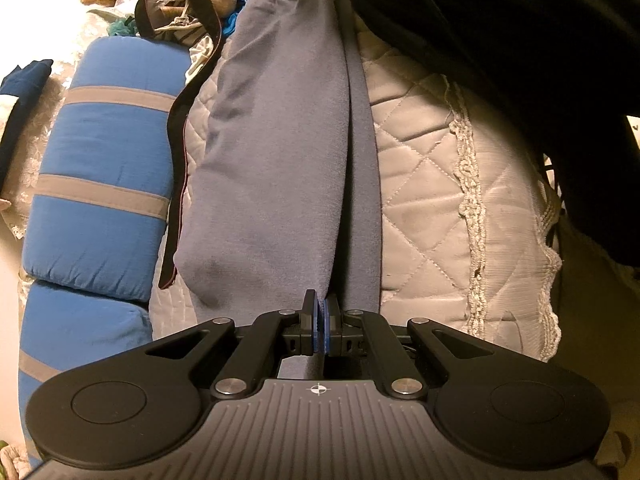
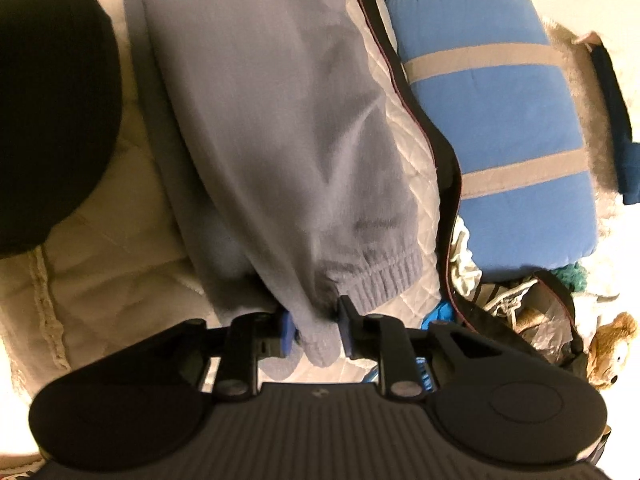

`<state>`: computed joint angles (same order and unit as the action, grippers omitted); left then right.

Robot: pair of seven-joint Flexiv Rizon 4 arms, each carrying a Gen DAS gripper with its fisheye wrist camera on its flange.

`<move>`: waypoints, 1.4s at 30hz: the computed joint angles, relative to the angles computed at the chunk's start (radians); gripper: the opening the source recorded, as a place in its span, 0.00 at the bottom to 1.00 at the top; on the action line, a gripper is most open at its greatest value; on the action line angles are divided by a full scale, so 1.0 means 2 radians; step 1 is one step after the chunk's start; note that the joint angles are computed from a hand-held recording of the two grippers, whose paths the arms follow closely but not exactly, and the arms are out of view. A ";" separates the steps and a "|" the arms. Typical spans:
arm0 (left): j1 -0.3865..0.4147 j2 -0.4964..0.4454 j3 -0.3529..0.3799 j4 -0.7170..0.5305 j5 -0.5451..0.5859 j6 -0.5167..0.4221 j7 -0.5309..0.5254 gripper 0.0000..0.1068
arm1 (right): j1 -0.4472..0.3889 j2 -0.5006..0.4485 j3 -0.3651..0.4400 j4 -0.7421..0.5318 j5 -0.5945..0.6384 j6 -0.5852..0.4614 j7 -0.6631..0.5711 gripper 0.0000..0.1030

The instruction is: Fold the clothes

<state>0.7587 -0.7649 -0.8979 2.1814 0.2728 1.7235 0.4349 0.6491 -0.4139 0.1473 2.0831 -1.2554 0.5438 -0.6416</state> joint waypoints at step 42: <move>-0.022 -0.007 0.030 -0.006 0.011 0.017 0.000 0.05 | 0.029 0.035 0.023 -0.043 0.043 -0.032 0.104 0.89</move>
<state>0.7149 -0.7789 -0.8387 2.1703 0.2945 1.7581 0.4340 0.7079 -0.3439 0.1928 1.9964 -1.1693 0.4799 -0.4340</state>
